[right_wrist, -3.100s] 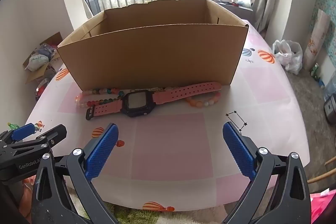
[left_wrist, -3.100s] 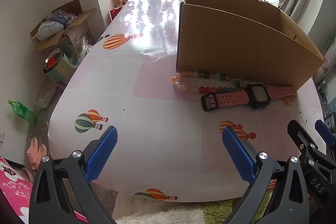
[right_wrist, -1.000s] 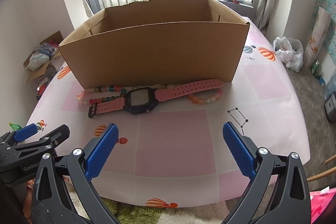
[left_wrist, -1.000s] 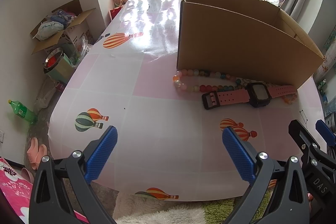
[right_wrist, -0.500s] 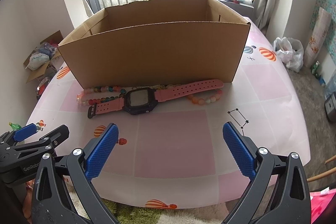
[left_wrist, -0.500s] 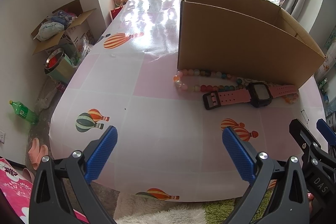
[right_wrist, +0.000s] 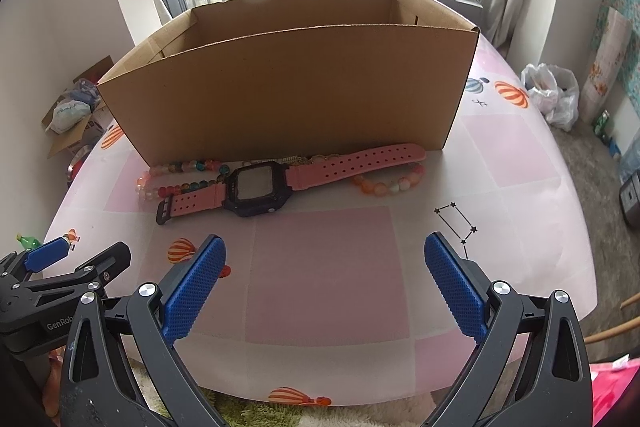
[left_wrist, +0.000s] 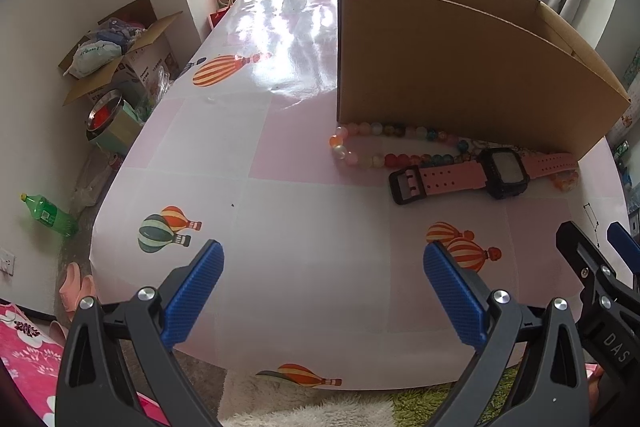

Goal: Organize jewelry
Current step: 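Move the right tool toward the pink-strap watch and open it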

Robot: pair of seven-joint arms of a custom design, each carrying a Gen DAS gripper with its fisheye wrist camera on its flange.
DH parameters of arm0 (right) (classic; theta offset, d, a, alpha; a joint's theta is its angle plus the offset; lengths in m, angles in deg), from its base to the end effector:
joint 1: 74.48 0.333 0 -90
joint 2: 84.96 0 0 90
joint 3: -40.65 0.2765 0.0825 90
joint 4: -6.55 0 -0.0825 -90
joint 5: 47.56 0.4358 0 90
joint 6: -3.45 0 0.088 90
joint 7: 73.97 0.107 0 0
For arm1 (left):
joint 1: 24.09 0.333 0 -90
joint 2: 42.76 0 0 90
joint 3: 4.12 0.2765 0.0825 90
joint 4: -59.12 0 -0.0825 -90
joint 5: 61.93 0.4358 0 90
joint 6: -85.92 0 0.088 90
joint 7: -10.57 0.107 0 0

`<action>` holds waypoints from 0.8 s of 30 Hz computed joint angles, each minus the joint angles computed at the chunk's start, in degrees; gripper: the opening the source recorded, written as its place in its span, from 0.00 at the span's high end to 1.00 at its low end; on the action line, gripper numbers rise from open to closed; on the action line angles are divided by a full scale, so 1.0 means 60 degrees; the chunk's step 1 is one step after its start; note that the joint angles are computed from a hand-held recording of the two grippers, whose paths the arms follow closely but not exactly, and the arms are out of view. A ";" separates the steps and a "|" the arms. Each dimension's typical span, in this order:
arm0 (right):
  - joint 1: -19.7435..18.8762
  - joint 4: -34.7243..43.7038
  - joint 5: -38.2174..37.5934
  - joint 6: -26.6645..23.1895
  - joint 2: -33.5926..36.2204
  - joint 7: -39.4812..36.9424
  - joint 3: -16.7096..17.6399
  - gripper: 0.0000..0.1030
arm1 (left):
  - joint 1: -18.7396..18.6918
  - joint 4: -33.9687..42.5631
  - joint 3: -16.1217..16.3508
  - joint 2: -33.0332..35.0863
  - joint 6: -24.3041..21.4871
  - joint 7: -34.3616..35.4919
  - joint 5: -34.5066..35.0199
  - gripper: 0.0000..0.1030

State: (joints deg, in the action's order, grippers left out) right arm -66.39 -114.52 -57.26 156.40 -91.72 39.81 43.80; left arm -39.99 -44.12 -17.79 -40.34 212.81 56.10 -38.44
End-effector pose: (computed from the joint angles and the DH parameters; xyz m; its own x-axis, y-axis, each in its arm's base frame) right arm 0.6030 0.1257 0.4839 -0.0572 -0.9933 -0.1003 -0.7738 0.1076 -0.6242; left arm 0.5790 -0.3114 0.5030 0.0873 -0.9952 -0.0449 -0.8705 -0.0543 -0.4892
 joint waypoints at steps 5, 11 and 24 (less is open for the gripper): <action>0.0019 0.0198 0.0190 -0.0259 0.0252 -0.0118 -0.0077 0.08 | -0.0037 0.0298 0.0003 0.0361 -0.0252 0.0196 -0.0083 0.04; 0.0078 0.0587 0.0009 -0.0685 0.0690 -0.0182 -0.0155 0.08 | -0.0151 0.0740 0.0035 0.0885 -0.0445 0.0515 0.0078 0.04; 0.0155 0.0463 0.0202 0.0140 0.1014 -0.1523 -0.0415 0.08 | 0.0175 0.0103 0.0183 0.0697 0.0833 0.1328 -0.0652 0.04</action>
State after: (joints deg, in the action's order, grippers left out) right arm -65.46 -111.75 -56.05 157.24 -85.63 30.67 41.31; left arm -38.94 -43.50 -16.69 -36.16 217.81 64.06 -42.36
